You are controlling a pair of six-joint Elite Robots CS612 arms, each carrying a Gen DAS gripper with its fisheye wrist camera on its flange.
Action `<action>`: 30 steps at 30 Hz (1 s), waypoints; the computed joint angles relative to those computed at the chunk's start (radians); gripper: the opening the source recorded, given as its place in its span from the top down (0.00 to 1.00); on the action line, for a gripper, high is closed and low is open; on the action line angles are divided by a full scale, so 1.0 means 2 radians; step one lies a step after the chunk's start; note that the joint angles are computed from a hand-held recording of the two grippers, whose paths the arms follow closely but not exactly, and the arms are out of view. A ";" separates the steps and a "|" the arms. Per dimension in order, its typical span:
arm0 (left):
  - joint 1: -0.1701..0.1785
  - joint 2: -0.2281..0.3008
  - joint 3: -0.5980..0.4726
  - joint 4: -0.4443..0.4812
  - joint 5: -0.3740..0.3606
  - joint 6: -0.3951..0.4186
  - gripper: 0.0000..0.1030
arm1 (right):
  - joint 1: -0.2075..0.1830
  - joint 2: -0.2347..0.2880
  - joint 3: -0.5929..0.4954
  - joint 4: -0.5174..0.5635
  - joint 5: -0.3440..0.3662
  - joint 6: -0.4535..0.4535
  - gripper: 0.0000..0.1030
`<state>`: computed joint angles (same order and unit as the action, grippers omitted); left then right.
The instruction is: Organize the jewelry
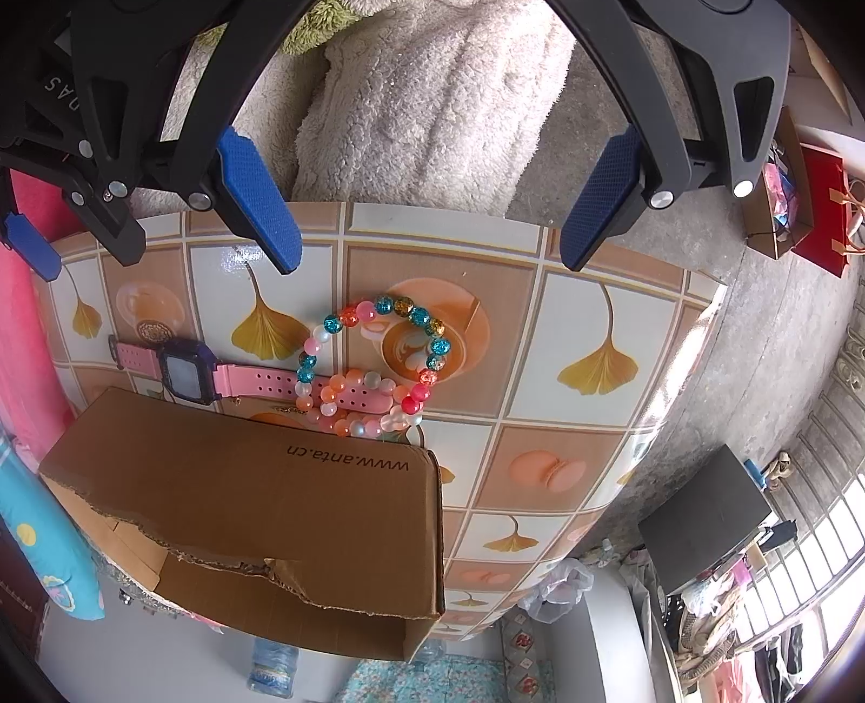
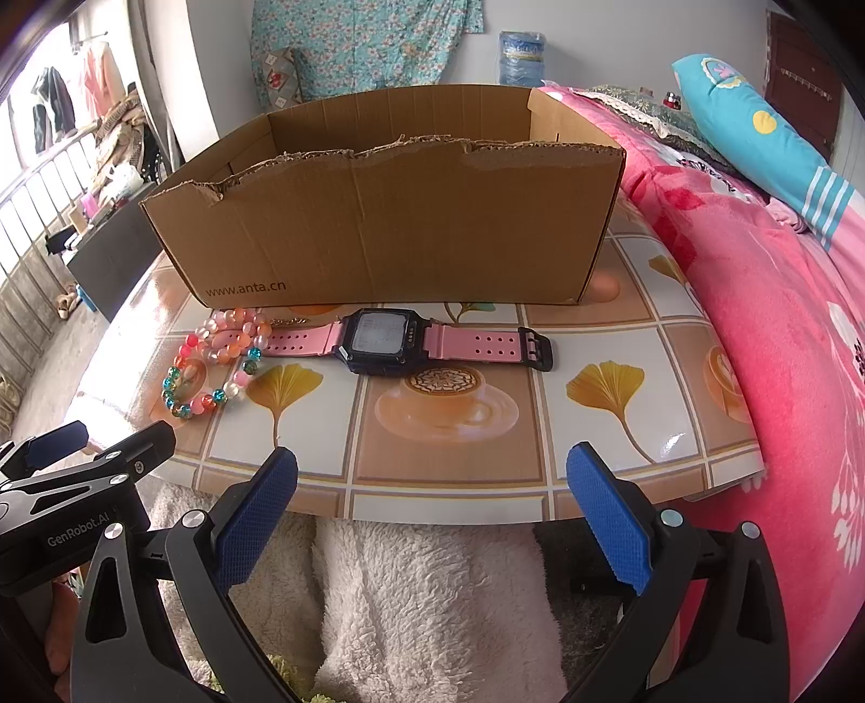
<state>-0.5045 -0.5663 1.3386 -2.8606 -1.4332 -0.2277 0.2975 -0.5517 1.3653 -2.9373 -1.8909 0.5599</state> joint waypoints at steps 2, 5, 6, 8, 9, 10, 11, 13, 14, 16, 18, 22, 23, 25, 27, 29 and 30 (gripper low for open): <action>0.000 0.000 0.000 0.000 -0.001 0.000 0.10 | 0.000 0.000 0.001 -0.001 0.000 0.000 0.05; 0.000 0.000 0.000 0.000 -0.001 0.000 0.10 | 0.000 0.000 0.001 -0.001 -0.001 0.000 0.05; 0.000 0.000 0.000 0.001 -0.002 0.000 0.10 | 0.000 0.000 0.001 -0.001 0.000 0.000 0.05; 0.000 -0.001 0.001 -0.001 0.000 0.001 0.10 | 0.000 0.000 0.000 0.000 0.000 0.000 0.05; 0.000 -0.001 0.001 -0.002 -0.001 0.001 0.10 | 0.000 0.000 0.001 0.000 0.000 0.000 0.05; 0.000 -0.001 0.002 -0.004 -0.002 0.002 0.10 | 0.000 0.000 0.000 0.001 0.000 0.001 0.05; 0.000 -0.001 0.002 -0.005 -0.003 0.003 0.10 | 0.000 -0.001 0.000 0.001 -0.001 0.001 0.05; 0.001 0.001 0.002 -0.009 -0.006 0.008 0.10 | 0.000 -0.001 0.001 0.000 -0.003 0.002 0.05; 0.002 0.001 0.002 -0.011 -0.009 0.013 0.10 | 0.000 -0.001 0.001 -0.001 -0.004 0.002 0.05; 0.003 0.004 -0.001 -0.010 -0.013 0.023 0.10 | 0.000 -0.001 0.001 -0.003 -0.004 0.003 0.05; 0.006 0.007 -0.004 -0.010 -0.020 0.026 0.10 | -0.001 0.000 0.001 -0.009 -0.003 0.002 0.05; 0.014 0.012 -0.011 -0.006 -0.039 0.034 0.10 | -0.001 0.004 -0.006 -0.026 -0.005 -0.016 0.05; 0.015 0.013 -0.011 -0.010 -0.038 0.037 0.10 | 0.000 0.005 -0.009 -0.030 -0.006 -0.021 0.06; 0.019 0.016 -0.011 -0.027 -0.040 0.044 0.10 | 0.000 0.010 -0.018 -0.040 -0.003 -0.038 0.06; 0.026 0.020 -0.013 -0.050 -0.065 0.055 0.10 | 0.000 0.015 -0.028 -0.048 0.005 -0.050 0.06; 0.035 0.025 -0.016 -0.075 -0.103 0.068 0.10 | 0.001 0.022 -0.042 -0.054 0.014 -0.066 0.06; 0.038 0.027 -0.016 -0.085 -0.113 0.069 0.10 | 0.001 0.026 -0.050 -0.056 0.018 -0.076 0.07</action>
<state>-0.4287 -0.5128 1.3059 -3.0311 -1.6587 -0.0894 0.3001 -0.5000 1.2649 -3.0496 -1.8540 0.4074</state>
